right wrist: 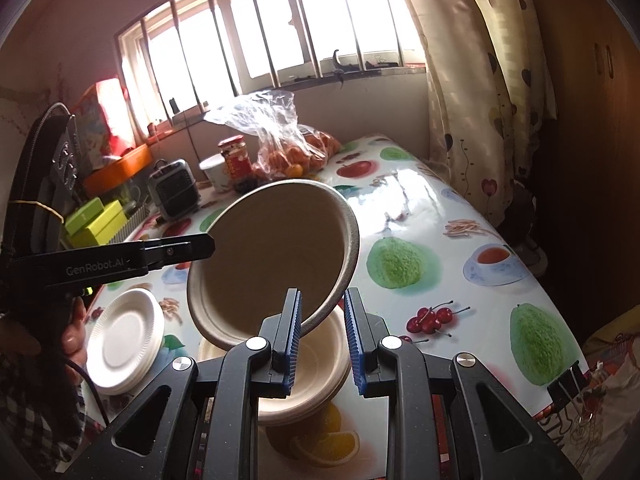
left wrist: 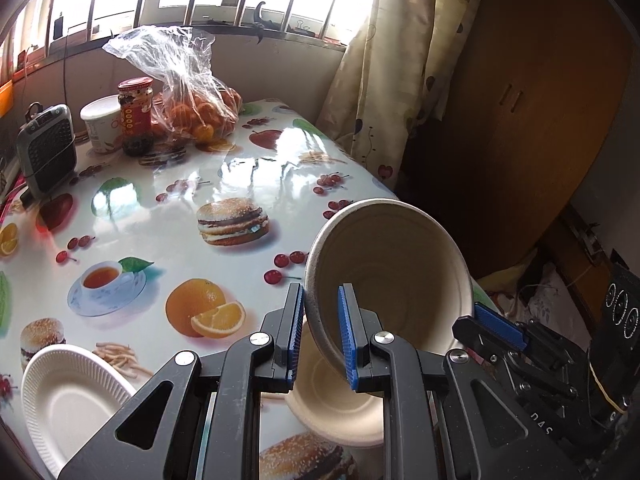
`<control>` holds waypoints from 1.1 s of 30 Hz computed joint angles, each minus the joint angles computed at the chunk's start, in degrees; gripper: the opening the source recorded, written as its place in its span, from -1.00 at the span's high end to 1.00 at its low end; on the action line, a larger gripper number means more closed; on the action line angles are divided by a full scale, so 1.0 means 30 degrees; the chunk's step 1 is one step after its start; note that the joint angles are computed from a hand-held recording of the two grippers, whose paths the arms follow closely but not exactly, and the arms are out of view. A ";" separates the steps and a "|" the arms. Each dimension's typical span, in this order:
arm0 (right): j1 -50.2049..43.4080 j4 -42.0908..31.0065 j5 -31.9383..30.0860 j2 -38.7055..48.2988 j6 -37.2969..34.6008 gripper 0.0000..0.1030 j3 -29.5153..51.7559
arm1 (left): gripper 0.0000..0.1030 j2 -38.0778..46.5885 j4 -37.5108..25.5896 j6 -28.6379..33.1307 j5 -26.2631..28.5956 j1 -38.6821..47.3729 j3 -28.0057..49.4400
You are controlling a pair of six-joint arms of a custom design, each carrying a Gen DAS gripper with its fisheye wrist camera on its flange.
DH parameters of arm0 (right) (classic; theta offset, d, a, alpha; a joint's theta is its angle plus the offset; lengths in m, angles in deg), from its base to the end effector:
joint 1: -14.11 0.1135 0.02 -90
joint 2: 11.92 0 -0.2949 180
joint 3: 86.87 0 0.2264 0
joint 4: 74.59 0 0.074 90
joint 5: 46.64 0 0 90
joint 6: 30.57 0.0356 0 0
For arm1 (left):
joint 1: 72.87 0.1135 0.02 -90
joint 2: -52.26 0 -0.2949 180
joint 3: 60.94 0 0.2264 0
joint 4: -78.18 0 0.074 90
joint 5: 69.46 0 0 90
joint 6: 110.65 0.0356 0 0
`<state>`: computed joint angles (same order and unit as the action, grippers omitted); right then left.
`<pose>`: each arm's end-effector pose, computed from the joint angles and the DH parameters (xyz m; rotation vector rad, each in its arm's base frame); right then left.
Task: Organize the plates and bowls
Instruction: 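Lift the bowl with both grippers and carry it over the nested bowls, then lower the held bowl into the nested bowls with both grippers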
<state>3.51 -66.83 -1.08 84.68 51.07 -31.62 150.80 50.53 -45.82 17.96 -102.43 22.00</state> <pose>0.3060 -0.0319 0.2019 -0.3959 1.9928 0.6244 0.3154 -0.1770 0.2692 0.0675 2.3629 -0.4223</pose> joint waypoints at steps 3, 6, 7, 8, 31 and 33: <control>0.0041 0.0239 -0.0012 -0.0127 -0.0093 0.59 -0.0508 | 0.64 -0.0279 0.0260 -0.0225 -0.0008 -0.0039 -0.0627; 0.0059 0.0473 -0.0052 -0.0095 -0.0167 0.59 -0.0923 | 0.64 -0.0539 0.0636 -0.0409 -0.0043 -0.0108 -0.1355; 0.0092 0.0591 -0.0016 -0.0078 -0.0216 0.59 -0.1092 | 0.64 -0.0603 0.0782 -0.0442 -0.0068 -0.0132 -0.1601; 0.0124 0.0646 0.0011 -0.0033 -0.0279 0.59 -0.1211 | 0.64 -0.0636 0.0857 -0.0552 -0.0070 -0.0158 -0.1785; 0.0260 0.1492 0.0216 0.0883 -0.0661 0.56 -0.2345 | 0.64 -0.0486 0.1944 -0.1655 0.0051 -0.0609 -0.3766; 0.0210 0.1555 0.0177 0.0978 -0.0677 0.56 -0.2383 | 0.64 -0.0409 0.1946 -0.1680 0.0088 -0.0618 -0.3783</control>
<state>4.14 -62.17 -0.55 87.62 49.04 -38.76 149.57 56.37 -50.86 18.22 -104.28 10.65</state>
